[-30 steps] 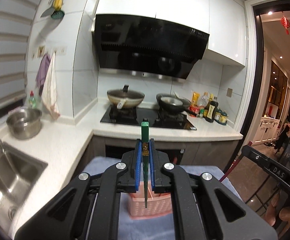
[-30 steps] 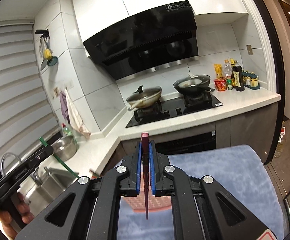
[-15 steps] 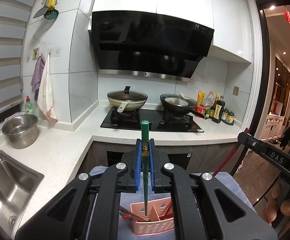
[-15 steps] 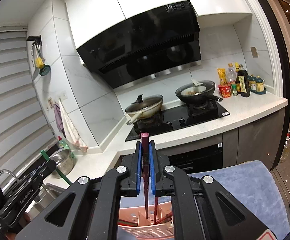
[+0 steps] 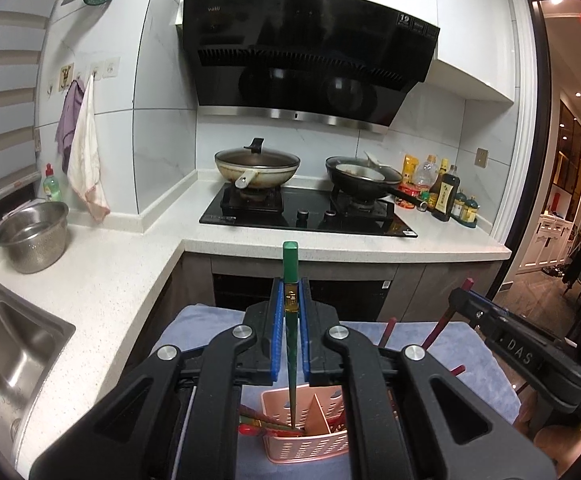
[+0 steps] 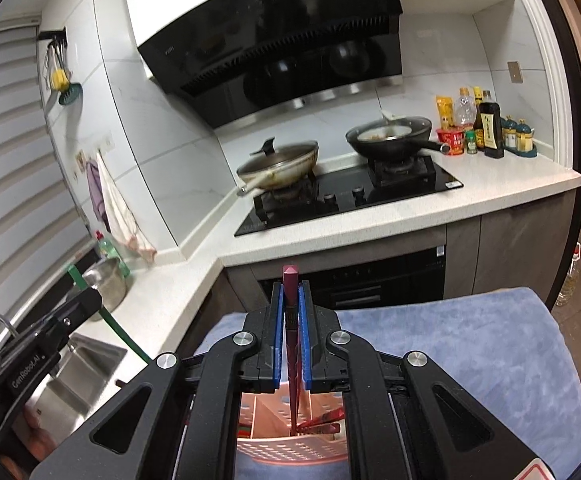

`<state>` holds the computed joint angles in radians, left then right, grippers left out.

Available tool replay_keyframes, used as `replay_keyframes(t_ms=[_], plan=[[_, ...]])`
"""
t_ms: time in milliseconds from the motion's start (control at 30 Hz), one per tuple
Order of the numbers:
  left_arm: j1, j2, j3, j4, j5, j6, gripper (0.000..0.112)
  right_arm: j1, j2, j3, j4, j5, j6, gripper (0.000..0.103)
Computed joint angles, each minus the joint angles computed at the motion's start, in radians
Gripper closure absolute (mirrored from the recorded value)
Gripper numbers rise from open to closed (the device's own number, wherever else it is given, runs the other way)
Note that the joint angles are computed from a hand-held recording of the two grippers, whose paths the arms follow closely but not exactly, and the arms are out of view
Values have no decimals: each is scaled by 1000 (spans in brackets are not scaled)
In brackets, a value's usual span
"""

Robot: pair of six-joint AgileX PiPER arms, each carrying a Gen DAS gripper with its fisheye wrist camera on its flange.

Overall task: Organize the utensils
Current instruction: 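Lower both held chopsticks down into the caddy, then open both tools to release the chopsticks into the caddy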

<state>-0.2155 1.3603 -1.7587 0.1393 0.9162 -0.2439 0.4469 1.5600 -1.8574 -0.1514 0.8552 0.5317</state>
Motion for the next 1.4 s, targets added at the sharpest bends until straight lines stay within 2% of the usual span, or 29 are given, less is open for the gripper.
replay_keyframes(t_ms=[433, 633, 733, 800, 833, 867, 900, 967, 1100, 1233, 1367, 1400], plan=[[2, 9, 35, 5, -9, -19, 105, 26, 32, 22, -18, 5, 4, 96], [2, 7, 38, 1, -9, -26, 105, 26, 40, 13, 19, 23, -49, 96], [2, 3, 43, 2, -12, -30, 105, 51, 39, 13, -36, 29, -34, 94], [2, -15, 68, -6, -47, -30, 105, 66, 36, 16, -68, 32, -26, 94], [-6, -26, 81, 22, -57, -50, 94, 68, 34, 16, -71, 32, -27, 94], [-18, -33, 86, 49, -58, -66, 73, 72, 32, 18, -78, 34, -22, 94], [-40, -41, 92, 99, -58, -98, 60, 79, 27, 21, -94, 36, -9, 92], [-75, -54, 103, 180, -56, -150, 60, 89, 14, 31, -103, 35, -7, 87], [-112, -60, 97, 230, 16, -170, 53, 116, -24, 63, -148, 38, 25, 59], [-143, -105, 152, 263, 50, -201, 44, 142, -74, 102, -188, 60, 49, 47], [-203, -161, 221, 338, 107, -286, 22, 180, -140, 166, -237, 109, 80, 42], [-218, -176, 240, 361, 112, -309, 20, 192, -159, 188, -251, 120, 90, 39]])
